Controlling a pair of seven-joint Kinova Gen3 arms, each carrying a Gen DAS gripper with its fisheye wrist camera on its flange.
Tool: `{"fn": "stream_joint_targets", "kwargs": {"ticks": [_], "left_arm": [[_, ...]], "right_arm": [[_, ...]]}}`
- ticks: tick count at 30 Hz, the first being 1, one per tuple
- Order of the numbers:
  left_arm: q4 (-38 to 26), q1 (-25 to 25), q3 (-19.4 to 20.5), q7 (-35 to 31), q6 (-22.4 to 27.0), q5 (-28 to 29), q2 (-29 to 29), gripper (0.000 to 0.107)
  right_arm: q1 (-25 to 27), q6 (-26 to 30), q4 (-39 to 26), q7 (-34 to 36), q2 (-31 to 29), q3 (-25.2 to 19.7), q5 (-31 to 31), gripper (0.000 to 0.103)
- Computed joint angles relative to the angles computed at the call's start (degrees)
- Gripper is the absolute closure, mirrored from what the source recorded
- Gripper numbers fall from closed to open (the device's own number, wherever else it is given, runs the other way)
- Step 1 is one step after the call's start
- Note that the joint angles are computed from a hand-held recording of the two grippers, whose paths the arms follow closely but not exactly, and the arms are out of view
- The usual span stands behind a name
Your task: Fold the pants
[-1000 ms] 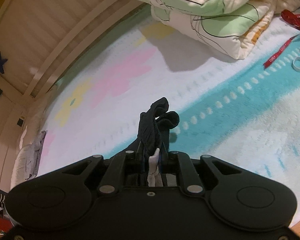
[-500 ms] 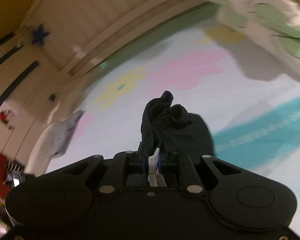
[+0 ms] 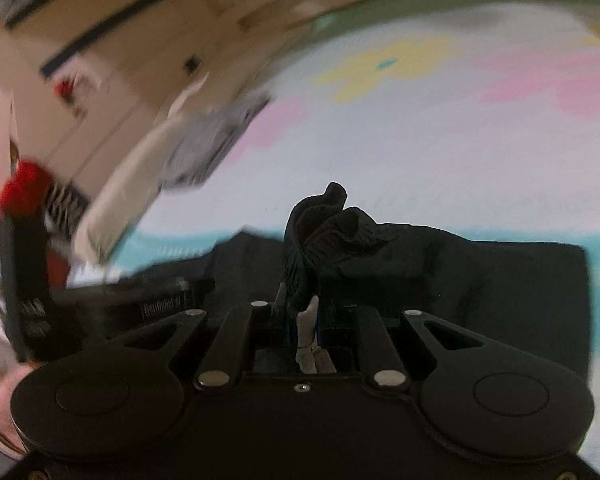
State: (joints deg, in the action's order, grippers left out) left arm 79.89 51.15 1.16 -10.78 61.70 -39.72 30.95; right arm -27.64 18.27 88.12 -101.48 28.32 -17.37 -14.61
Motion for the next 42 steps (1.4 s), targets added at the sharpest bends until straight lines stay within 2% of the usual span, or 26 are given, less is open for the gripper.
{"fn": "stream_joint_targets", "kwargs": {"ticks": [5, 8, 9, 10, 14, 17, 20, 24, 29, 31, 35, 41, 42], "left_arm": [[2.8, -0.5, -0.1, 1.1, -0.94, -0.67, -1.74, 0.078], [4.55, -0.68, 0.05, 2.08, -1.45, -1.38, -2.73, 0.078], [5.1, -0.67, 0.16, 2.51, -1.54, -1.63, -3.13, 0.078], [5.78, -0.83, 0.3, 2.84, -1.92, -1.9, -3.56, 0.078], [7.52, -1.74, 1.23, 2.71, -4.15, -2.77, -4.39, 0.078], [7.6, -1.84, 2.01, 1.21, -5.74, -2.88, -4.3, 0.078], [7.6, -2.3, 2.76, -1.27, -8.26, -2.17, -4.03, 0.078], [6.51, -4.35, 3.6, -6.21, -8.64, 3.45, -2.42, 0.078], [5.08, -6.4, 3.33, -10.41, -5.47, 10.01, 0.87, 0.078], [6.33, -5.18, 1.93, -10.19, -6.81, 9.47, 0.45, 0.078], [7.61, -5.24, 1.44, -10.4, -8.11, 10.14, -0.61, 0.078], [10.26, -6.28, 1.05, -9.08, -10.55, 10.93, -3.24, 0.078], [10.88, -6.34, 1.01, -8.62, -10.94, 10.8, -3.77, 0.078]], "right_arm": [[-5.37, 4.2, -5.16, 0.79, 4.55, 1.1, 3.25, 0.082], [-5.74, 4.18, -5.14, 3.45, 5.52, -0.22, 3.85, 0.057], [-5.85, 4.29, -4.98, 3.79, 5.54, -0.25, 3.79, 0.045], [-5.82, 4.09, -4.4, 3.9, 5.16, -0.24, 3.56, 0.042], [-3.47, 0.53, -0.01, 5.58, 2.25, -1.77, 2.03, 0.042], [-5.56, -0.9, 2.8, 2.67, -0.56, 2.56, 3.39, 0.042], [-9.83, -0.33, 2.3, -2.45, -0.76, 8.09, 6.78, 0.042], [-8.33, 0.22, 2.59, -2.53, -0.47, 5.65, 8.02, 0.045], [-14.32, -0.07, 2.22, -2.32, 0.19, 7.95, 14.26, 0.048], [-16.93, -0.92, 2.59, -2.44, 0.34, 9.42, 16.83, 0.049], [-24.62, -0.78, 2.11, -4.88, 1.36, 15.62, 23.76, 0.055], [-26.96, -1.09, 2.08, -5.81, 2.6, 16.93, 28.79, 0.061], [-27.04, -1.14, 2.08, -5.82, 2.73, 16.96, 29.24, 0.068]]}}
